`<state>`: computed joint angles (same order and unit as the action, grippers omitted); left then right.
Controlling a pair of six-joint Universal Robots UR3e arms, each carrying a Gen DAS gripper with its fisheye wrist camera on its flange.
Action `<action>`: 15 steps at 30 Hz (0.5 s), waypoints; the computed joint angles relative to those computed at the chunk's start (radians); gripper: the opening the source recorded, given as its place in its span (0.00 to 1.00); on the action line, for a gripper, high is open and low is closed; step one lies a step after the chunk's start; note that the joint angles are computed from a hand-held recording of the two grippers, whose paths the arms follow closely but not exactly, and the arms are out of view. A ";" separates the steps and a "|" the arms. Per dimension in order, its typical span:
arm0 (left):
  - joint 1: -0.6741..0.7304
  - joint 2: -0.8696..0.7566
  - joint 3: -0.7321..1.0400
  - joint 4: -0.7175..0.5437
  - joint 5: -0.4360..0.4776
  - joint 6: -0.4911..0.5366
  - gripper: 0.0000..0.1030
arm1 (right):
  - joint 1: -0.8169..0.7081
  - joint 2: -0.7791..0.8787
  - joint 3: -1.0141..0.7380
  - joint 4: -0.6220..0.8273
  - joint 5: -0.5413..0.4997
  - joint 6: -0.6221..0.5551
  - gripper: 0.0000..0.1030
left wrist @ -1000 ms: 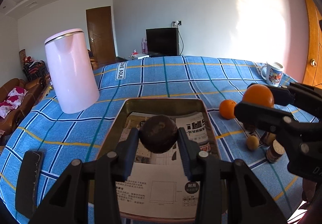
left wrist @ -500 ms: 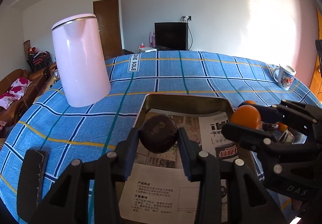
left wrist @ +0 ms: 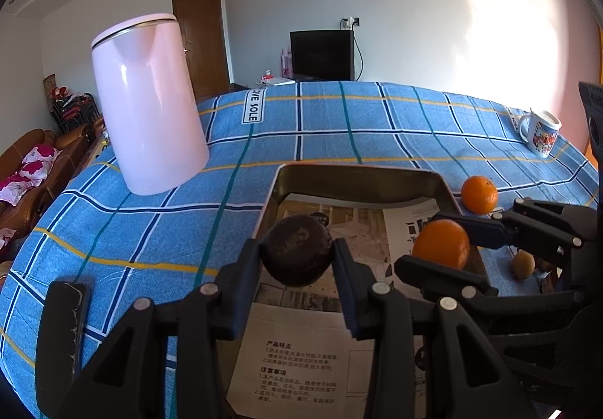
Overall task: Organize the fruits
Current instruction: 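Lower both held fruits into the tin box and open both grippers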
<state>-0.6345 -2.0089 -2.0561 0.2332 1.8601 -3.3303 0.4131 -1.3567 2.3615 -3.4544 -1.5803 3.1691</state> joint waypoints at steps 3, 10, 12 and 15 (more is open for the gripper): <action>0.001 0.000 0.001 -0.005 -0.002 0.003 0.40 | -0.007 -0.001 -0.005 0.014 0.010 0.000 0.41; 0.006 0.003 0.000 -0.016 -0.007 -0.002 0.40 | -0.007 -0.006 -0.008 0.032 0.012 -0.001 0.41; 0.005 0.005 -0.002 -0.016 -0.004 -0.009 0.40 | -0.007 -0.006 -0.010 0.032 0.013 -0.001 0.41; 0.001 0.012 -0.009 -0.016 0.003 -0.022 0.40 | -0.006 -0.007 -0.006 0.024 0.011 0.002 0.41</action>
